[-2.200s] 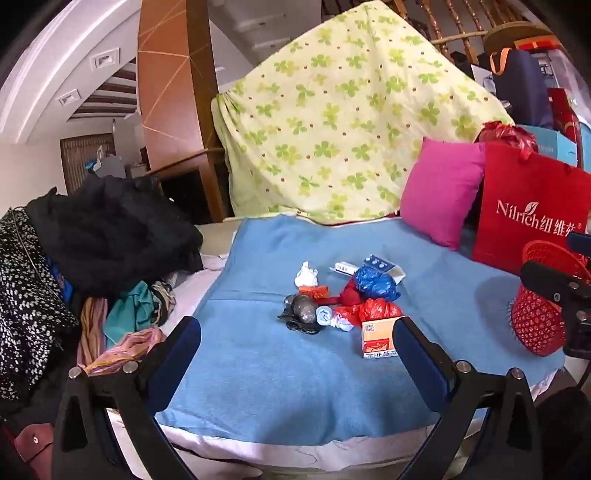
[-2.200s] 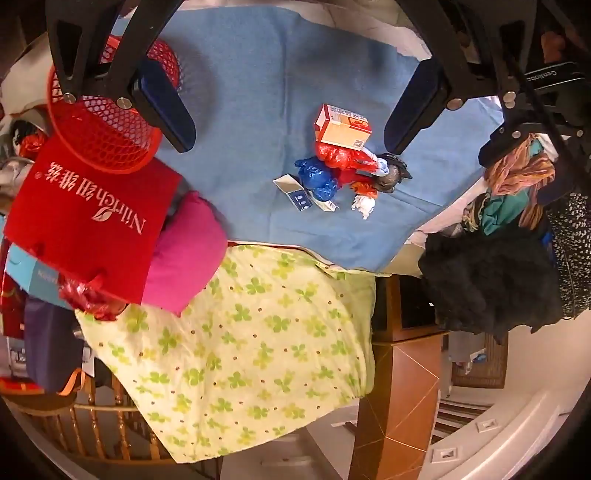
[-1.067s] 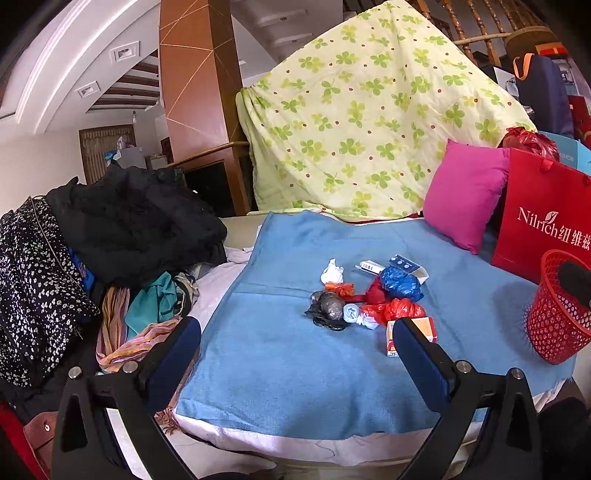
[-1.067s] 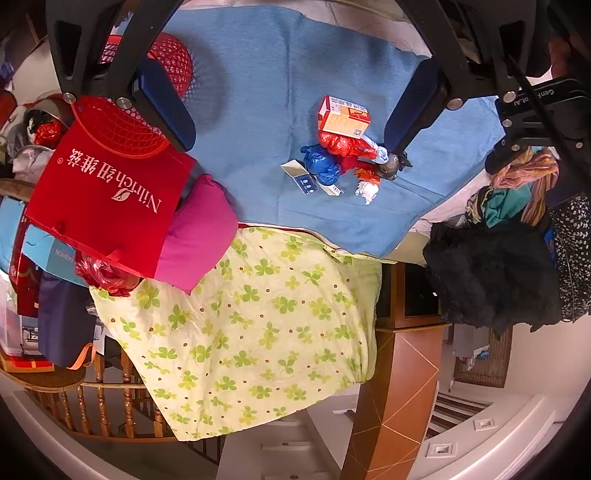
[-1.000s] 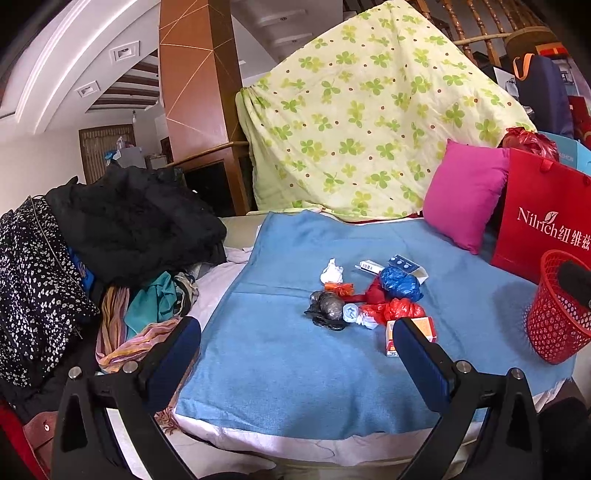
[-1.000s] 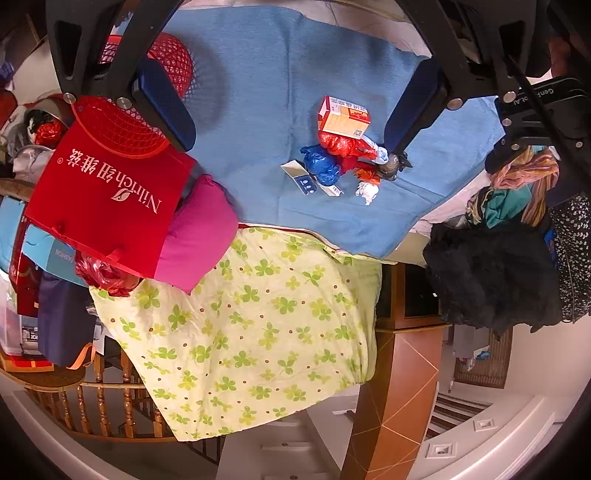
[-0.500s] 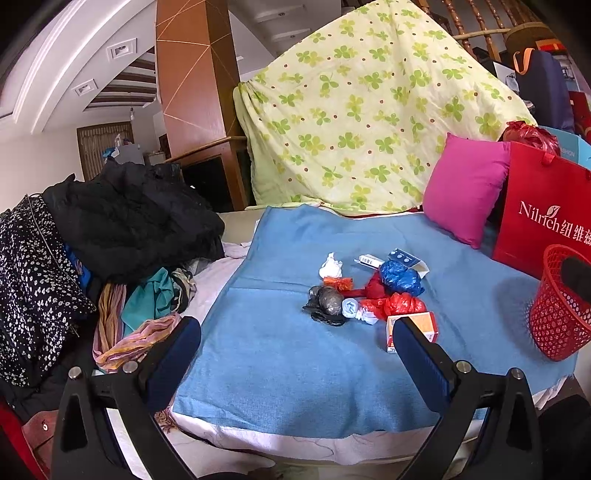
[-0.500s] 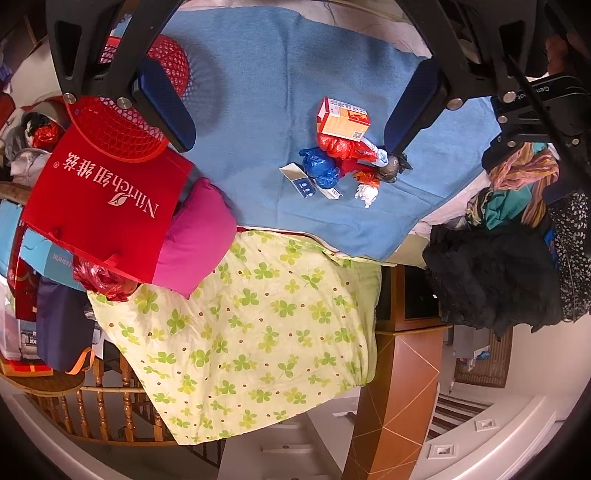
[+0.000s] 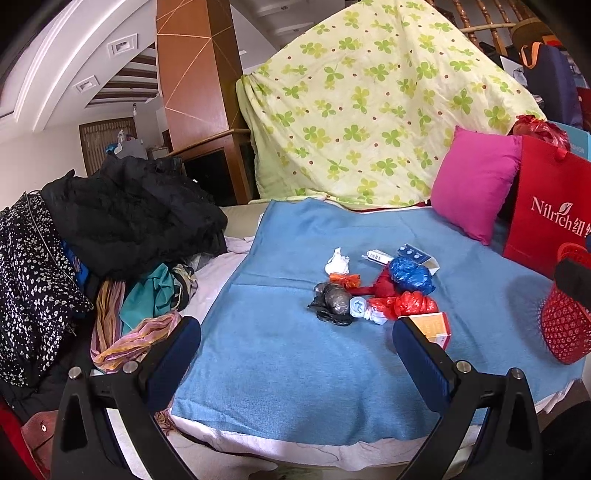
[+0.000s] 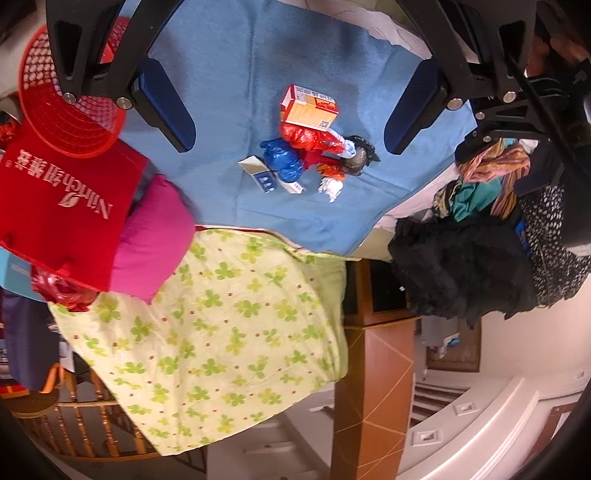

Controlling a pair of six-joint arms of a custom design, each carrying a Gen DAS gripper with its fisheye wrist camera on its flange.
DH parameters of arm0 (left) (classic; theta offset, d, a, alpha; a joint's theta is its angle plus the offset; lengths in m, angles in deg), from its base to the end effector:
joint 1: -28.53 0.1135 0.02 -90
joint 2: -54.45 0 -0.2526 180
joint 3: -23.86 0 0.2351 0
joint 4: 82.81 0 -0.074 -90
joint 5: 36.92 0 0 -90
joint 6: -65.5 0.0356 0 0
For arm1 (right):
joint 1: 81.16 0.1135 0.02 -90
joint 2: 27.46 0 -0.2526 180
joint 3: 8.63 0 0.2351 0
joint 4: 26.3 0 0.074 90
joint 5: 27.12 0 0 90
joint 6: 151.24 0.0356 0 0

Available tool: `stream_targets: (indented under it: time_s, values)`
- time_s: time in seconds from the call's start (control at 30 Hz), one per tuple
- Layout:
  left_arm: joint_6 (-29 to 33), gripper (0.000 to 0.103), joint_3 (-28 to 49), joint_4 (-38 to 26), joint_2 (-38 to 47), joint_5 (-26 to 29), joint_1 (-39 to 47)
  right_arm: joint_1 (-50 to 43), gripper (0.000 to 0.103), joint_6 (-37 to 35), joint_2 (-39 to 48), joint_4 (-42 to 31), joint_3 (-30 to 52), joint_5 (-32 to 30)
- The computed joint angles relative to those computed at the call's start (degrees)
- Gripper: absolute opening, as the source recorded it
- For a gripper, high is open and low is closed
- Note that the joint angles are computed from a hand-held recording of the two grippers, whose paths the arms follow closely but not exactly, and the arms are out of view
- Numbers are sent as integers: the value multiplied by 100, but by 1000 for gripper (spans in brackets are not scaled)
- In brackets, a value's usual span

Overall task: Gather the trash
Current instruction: 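Move both tools toward the trash pile on the blue blanket, then grasp the black plastic bag bundle with the left gripper while the right grasps the orange box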

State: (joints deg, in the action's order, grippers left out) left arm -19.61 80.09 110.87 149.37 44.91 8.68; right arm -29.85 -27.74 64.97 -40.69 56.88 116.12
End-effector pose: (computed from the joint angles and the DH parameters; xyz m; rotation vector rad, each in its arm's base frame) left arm 0.3066 -0.1053 0.1720 0.3397 1.9736 -0.0242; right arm 0.2172 0.2256 0.1965 0.1336 1.9746 -0.1254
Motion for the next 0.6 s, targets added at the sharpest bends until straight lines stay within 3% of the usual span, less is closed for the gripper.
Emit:
stream_targets:
  time_s: [0.2,0.33,0.47,0.6]
  values:
    - [-36,103,478,-143,614,-17,55,-804,103,-611,318,1078,-307,-1434]
    - [-64,103,1017,-300,1348,193,201,-1572,103,-788,959,1588,-225,-2864]
    - [-140,103,2054,-955,2365,508,388,-2186,103,-866,1786,1813,150,-3813]
    - [-237,103,3053,-1485,3164,756,523,-2633,100,-1066,2510,1541,807,-4405]
